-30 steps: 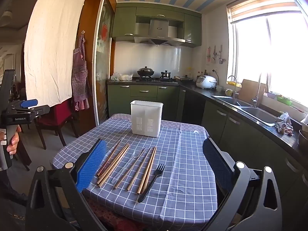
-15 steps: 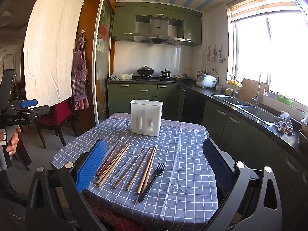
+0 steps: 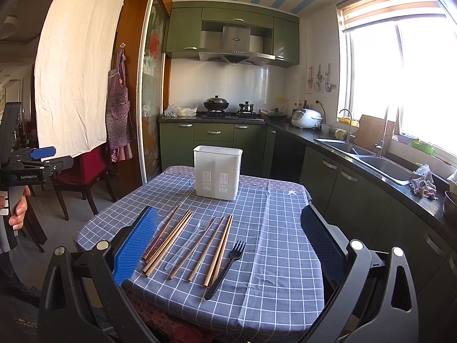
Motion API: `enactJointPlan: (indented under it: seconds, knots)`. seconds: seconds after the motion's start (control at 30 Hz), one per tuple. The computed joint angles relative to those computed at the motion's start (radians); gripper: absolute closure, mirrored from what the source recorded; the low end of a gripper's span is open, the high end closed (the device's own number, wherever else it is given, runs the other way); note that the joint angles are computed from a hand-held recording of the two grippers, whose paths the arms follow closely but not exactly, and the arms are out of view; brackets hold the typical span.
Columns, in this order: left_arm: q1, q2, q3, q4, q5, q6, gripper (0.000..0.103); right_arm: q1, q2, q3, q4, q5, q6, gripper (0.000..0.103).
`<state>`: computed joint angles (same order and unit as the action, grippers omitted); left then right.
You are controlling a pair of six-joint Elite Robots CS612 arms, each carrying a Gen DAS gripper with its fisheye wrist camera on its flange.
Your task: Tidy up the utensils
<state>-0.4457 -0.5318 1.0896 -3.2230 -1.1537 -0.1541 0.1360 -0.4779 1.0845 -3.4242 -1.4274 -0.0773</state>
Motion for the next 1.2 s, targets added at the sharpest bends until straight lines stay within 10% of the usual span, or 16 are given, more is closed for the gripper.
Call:
enactJointPlan:
  seconds: [1.2]
  knots:
    - [-0.003, 0.003, -0.006, 0.020, -0.008, -0.001, 0.006, 0.000, 0.010, -0.018, 0.027, 0.005, 0.004, 0.004]
